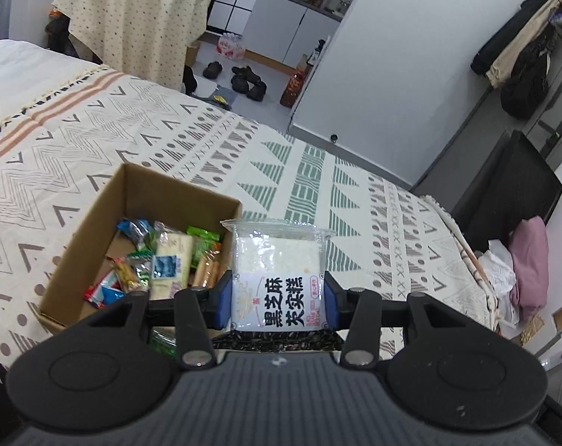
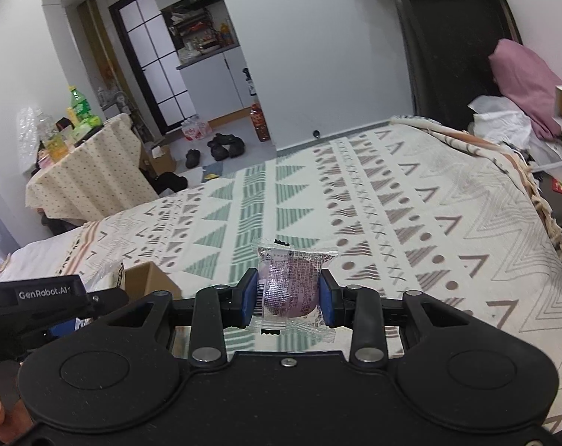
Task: Organize snacks
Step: 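Carry the white packet in the left gripper while the right gripper carries the purple candy to the box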
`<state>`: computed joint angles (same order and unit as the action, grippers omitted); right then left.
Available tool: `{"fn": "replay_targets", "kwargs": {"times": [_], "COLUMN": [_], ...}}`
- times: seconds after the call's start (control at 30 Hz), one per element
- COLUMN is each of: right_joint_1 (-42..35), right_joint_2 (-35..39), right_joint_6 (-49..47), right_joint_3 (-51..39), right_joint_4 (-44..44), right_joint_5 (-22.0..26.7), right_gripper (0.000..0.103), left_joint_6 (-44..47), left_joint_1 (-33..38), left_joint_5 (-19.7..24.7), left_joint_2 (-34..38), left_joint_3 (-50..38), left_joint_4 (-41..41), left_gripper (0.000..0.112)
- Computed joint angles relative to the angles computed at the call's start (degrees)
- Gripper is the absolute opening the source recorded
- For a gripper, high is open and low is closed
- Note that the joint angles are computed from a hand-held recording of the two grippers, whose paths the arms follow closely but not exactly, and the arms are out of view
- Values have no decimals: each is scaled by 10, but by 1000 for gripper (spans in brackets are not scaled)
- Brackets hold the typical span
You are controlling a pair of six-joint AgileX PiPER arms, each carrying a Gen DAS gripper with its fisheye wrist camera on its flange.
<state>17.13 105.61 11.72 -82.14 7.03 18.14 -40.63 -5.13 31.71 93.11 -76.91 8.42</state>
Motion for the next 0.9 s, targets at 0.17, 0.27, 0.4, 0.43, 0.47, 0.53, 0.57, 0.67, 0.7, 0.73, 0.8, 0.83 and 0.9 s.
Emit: {"fn": "replay_targets", "kwargs": {"times": [0.17, 0.27, 0.4, 0.43, 0.47, 0.53, 0.57, 0.67, 0.7, 0.73, 0.8, 0.83, 0.9], "right_joint_1": [22, 37, 54, 58, 63, 71, 76, 90, 94, 99, 107, 111, 119], "right_joint_2": [5, 9, 22, 24, 28, 37, 44, 66, 74, 81, 95, 103, 115], "right_joint_6": [21, 33, 49, 52, 53, 54, 54, 50, 50, 50, 47, 46, 47], "right_joint_3": [-21, -33, -56, -59, -65, -77, -86, -114, -124, -131, -151, -162, -179], "right_joint_4": [-21, -33, -45, -46, -45, -42, -42, -39, -37, -35, -28, -25, -23], "right_joint_5": [8, 14, 21, 20, 21, 25, 28, 40, 44, 47, 57, 62, 71], "right_gripper": [34, 33, 34, 33, 33, 34, 34, 34, 34, 34, 34, 34, 34], "left_joint_6": [18, 23, -16, -23, -20, -12, -10, 2, 5, 8, 11, 19, 22], "left_joint_1": [21, 35, 44, 47, 53, 67, 73, 92, 99, 106, 120, 127, 137], "left_joint_5": [-2, -3, 11, 14, 16, 17, 18, 19, 21, 23, 29, 31, 34], "left_joint_2": [-7, -8, -1, 2, 5, 7, 8, 12, 14, 16, 23, 26, 27], "left_joint_3": [7, 13, 13, 12, 12, 14, 14, 15, 15, 15, 12, 9, 6], "left_joint_4": [-21, -30, 12, 18, 13, 3, 2, -11, -17, -22, -32, -44, -52], "left_gripper": [46, 46, 46, 46, 46, 46, 46, 46, 46, 46, 46, 46, 46]}}
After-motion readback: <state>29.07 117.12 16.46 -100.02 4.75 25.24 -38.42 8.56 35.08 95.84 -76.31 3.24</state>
